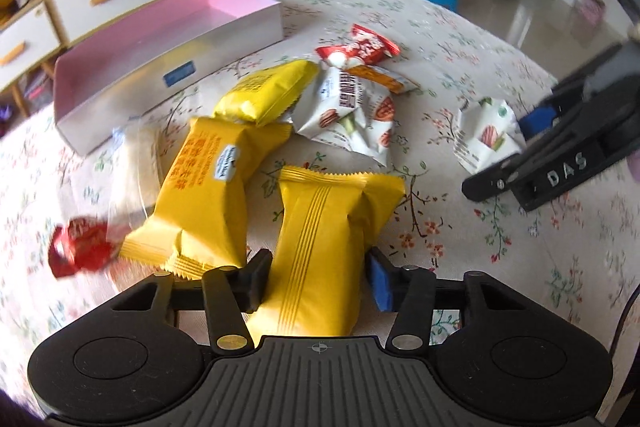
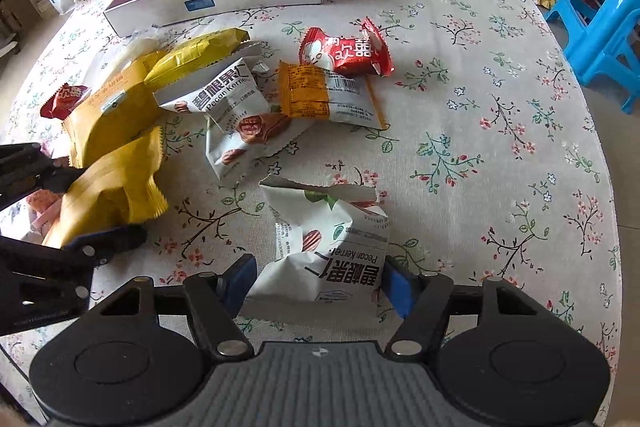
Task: Organize snacks
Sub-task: 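Close left gripper on the yellow pack while right gripper closes on the white packet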
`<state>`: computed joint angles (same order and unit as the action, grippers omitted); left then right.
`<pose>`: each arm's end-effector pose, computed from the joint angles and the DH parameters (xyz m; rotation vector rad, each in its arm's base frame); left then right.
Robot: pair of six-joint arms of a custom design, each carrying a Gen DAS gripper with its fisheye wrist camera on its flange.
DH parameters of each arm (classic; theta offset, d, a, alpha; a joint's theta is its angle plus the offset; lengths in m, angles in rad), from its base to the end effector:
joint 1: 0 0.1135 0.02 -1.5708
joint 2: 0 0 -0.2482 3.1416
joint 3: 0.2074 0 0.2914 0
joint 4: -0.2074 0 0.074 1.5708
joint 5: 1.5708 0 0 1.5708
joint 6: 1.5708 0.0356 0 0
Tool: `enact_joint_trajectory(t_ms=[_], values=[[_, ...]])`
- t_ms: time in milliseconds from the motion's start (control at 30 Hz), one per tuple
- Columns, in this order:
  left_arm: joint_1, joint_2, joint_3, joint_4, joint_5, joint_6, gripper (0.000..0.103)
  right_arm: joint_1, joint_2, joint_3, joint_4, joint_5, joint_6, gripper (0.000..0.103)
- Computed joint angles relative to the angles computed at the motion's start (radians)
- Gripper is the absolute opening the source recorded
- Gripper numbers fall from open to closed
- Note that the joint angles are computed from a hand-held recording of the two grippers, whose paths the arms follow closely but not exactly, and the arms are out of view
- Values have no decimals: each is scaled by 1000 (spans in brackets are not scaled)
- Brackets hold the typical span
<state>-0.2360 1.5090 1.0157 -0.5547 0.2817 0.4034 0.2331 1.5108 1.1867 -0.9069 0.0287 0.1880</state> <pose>0.3266 -0.0887 0.1853 0.9046 2.4208 -0.3071 0.3223 0.0755 0.2240 -0.0563 2.8022 0.0611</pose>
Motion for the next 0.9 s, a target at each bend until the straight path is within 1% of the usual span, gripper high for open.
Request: enact_joint_trajectory(t_ms=[167, 367, 533, 700, 800, 900], values=[[-16, -10, -12, 19, -23, -51, 42, 6, 10, -1, 5, 8, -1, 56], [-34, -15, -19, 32, -48, -77, 41, 20, 1, -17, 22, 31, -13, 56], [-37, -18, -16, 23, -58, -101, 40, 32, -16, -34, 46, 47, -22, 50], [-48, -52, -33, 15, -77, -112, 40, 57, -44, -55, 71, 92, -34, 41], [-54, -82, -47, 10, -77, -108, 40, 56, -53, -57, 67, 78, -31, 40], [-57, -112, -56, 2, -74, -106, 40, 67, -64, -66, 71, 92, -27, 40]])
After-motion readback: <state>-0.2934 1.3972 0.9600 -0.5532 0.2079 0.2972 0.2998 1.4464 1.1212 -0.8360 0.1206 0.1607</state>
